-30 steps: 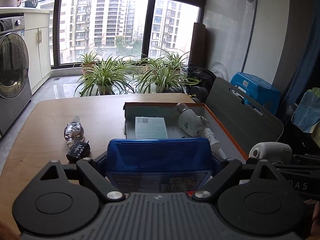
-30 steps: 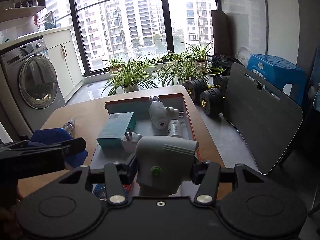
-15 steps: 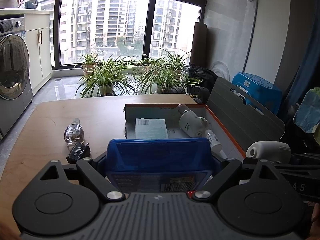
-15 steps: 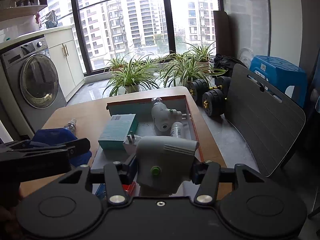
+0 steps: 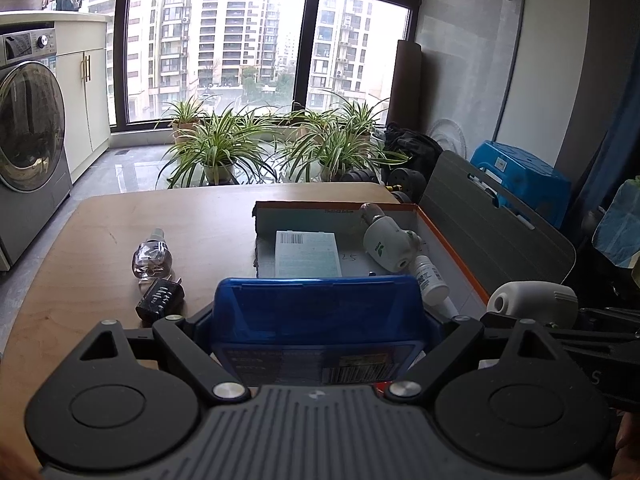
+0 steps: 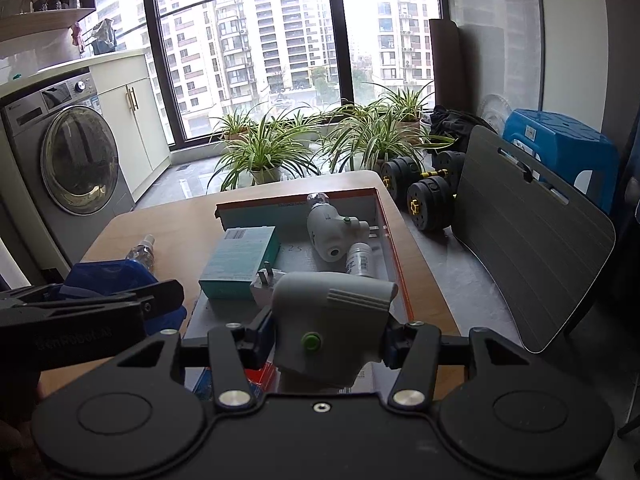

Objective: Organize rigid objects
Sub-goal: 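Hold the blue box and white diffuser above the tray with both tools, then lower the white diffuser into the tray and open right tool while left tool holds the blue box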

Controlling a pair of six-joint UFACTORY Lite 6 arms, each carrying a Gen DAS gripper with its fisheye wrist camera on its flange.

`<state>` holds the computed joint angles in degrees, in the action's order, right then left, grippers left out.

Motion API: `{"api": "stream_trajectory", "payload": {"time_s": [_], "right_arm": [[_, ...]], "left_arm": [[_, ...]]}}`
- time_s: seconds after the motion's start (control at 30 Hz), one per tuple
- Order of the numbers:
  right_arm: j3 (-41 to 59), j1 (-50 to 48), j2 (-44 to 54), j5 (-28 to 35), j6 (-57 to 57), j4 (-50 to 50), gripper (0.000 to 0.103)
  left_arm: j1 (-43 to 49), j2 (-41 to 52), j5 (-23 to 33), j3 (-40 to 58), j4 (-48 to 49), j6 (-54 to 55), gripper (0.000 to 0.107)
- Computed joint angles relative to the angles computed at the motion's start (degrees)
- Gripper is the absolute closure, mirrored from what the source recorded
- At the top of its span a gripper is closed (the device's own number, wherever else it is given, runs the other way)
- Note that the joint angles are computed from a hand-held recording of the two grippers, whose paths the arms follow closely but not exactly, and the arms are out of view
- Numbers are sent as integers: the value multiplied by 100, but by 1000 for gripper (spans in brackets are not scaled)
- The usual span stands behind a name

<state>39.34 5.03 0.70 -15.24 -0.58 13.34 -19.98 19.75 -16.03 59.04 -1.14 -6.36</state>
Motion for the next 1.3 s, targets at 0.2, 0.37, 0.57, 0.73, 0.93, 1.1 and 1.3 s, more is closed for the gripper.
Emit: {"api": "stream_trajectory", "payload": {"time_s": [0.2,0.37,0.57,0.73,0.93,1.1,1.3], "right_arm": [[34,-4,41,-2,25,-32,42],[43,-13,57,-4,39,-50,42],[91,23,142,-16,-25,39,42],[110,15,170,-22,-9,17,42],[145,23,208,-18,-25,45,42],[163,17,231,-25,-27,46,42],[188,-22,250,-5,65,-73,42]], "left_arm": [[-3,38,56,46,20,-50,13],[-1,46,61,30,107,-136,13],[-9,45,79,16,130,-162,13],[-26,56,94,14,100,-158,13],[-26,59,90,9,66,-132,13],[-30,68,109,28,50,-114,13],[-61,84,107,23,-62,-27,13]]}}
